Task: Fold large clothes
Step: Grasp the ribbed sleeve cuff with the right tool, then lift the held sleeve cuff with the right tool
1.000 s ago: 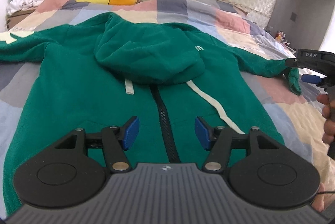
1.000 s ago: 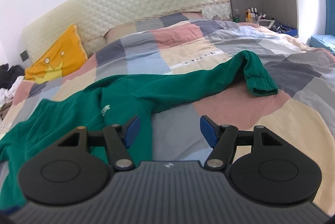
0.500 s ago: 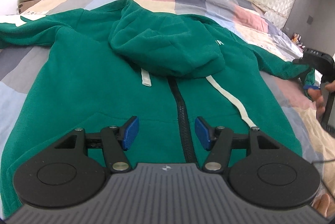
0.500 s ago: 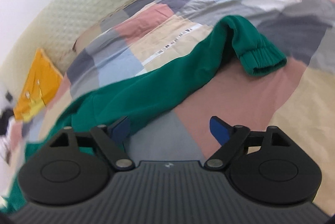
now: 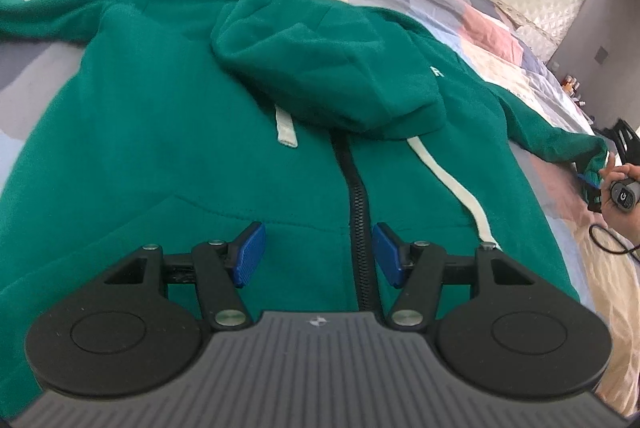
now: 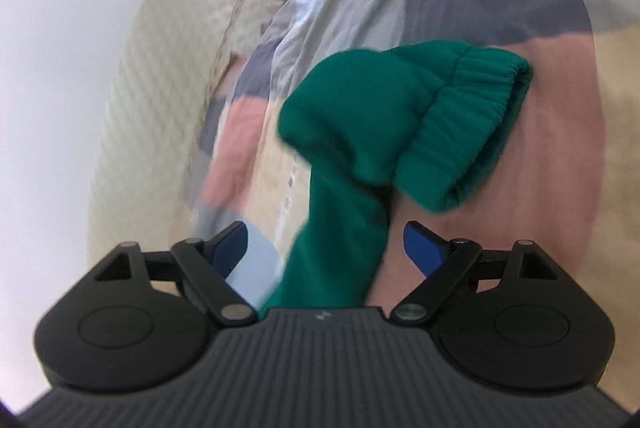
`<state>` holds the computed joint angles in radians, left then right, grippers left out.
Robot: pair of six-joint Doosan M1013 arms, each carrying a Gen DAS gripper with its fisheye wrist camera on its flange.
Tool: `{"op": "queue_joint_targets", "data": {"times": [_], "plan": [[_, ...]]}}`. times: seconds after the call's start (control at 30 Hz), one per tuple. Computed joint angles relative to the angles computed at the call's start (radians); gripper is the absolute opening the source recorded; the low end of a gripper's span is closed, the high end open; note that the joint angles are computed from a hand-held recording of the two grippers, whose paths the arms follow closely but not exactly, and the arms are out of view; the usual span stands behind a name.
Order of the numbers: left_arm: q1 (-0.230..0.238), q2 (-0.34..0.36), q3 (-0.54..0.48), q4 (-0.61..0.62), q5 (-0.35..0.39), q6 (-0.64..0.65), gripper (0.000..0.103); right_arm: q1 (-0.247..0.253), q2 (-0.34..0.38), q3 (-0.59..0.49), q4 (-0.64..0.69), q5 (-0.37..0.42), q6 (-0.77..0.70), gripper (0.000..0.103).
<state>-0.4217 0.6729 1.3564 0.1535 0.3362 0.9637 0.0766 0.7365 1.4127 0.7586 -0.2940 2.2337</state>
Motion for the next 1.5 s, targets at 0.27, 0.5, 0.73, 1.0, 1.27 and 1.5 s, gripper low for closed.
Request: {"op": "queue_joint_targets", "data": {"times": [0.27,0.5,0.73,1.0,1.27,1.5], "plan": [[0.002,0.025,-0.029,-0.037,0.017,0.036,0.068,-0.004,0.039,0.018,-0.05,-0.183,0.407,0.088],[0.004,0.024,-0.026,-0.044,0.007,0.029,0.068,0.008,0.036,0.034,0.155,-0.267,0.319,0.083],[0.005,0.019,-0.019,-0.041,-0.004,0.006,0.068,0.015,-0.008,0.043,0.334,-0.242,-0.019,0.038],[-0.008,-0.012,0.028,0.339,-0.08,-0.361,0.068,-0.017,-0.078,0.025,0.417,-0.13,-0.574,0.034],[0.001,-0.017,0.033,0.171,-0.1,-0.225,0.068,-0.049,-0.126,0.003,0.427,-0.041,-0.963,0.034],[-0.003,-0.014,0.032,0.232,-0.108,-0.278,0.068,-0.061,-0.11,0.076,0.584,0.009,-0.961,0.035]]}}
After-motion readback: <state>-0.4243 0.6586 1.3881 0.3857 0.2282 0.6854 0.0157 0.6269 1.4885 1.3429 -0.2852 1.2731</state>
